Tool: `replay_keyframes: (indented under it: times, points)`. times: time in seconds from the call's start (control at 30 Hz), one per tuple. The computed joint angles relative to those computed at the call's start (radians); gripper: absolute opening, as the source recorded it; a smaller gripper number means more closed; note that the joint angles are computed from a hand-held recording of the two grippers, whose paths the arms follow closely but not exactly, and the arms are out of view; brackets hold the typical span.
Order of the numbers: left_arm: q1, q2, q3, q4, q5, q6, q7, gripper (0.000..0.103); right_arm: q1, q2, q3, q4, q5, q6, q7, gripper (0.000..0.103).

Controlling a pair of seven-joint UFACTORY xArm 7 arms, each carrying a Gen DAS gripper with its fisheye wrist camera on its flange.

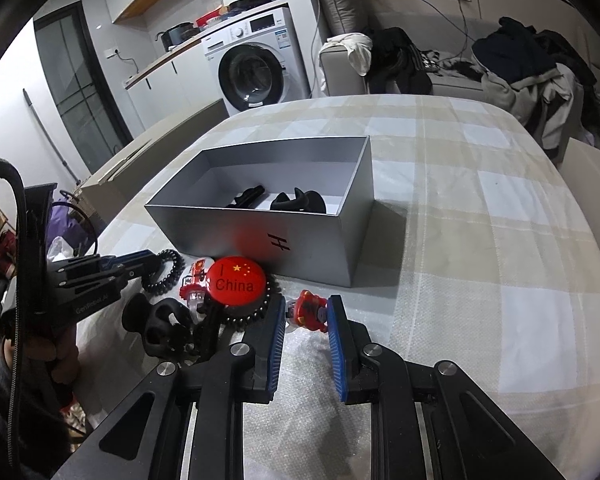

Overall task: Organize jewelry
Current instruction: 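Grasp the black beaded bracelet with the left gripper and lift it, then carry the red charm with the right gripper while the left gripper carries the bracelet into the box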

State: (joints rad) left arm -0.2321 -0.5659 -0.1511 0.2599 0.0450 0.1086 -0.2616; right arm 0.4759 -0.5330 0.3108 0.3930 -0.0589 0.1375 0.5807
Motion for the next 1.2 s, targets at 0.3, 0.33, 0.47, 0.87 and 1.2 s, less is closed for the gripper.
replay_keyframes:
  times: [0.3, 0.33, 0.47, 0.87, 1.2]
  points:
    - [0.004, -0.073, 0.005, -0.037, -0.009, -0.036, 0.002, 0.005, 0.001, -0.009, -0.003, -0.003, -0.002, -0.028, 0.004, 0.02]
    - [0.01, -0.086, 0.003, -0.042, -0.009, -0.043, -0.002, 0.005, -0.004, -0.01, 0.002, -0.004, -0.004, -0.032, 0.005, 0.02]
    - [0.028, -0.125, -0.009, -0.051, -0.006, -0.063, -0.022, 0.005, 0.003, -0.014, 0.0, -0.001, -0.002, -0.052, 0.001, 0.02]
    - [0.063, -0.175, -0.04, -0.06, 0.007, -0.145, -0.052, 0.005, -0.01, -0.09, 0.025, 0.003, -0.007, -0.082, 0.02, 0.02]
    - [0.087, -0.139, -0.067, -0.039, 0.029, -0.215, -0.055, 0.005, -0.039, -0.121, 0.034, 0.004, -0.012, -0.097, 0.03, 0.02]
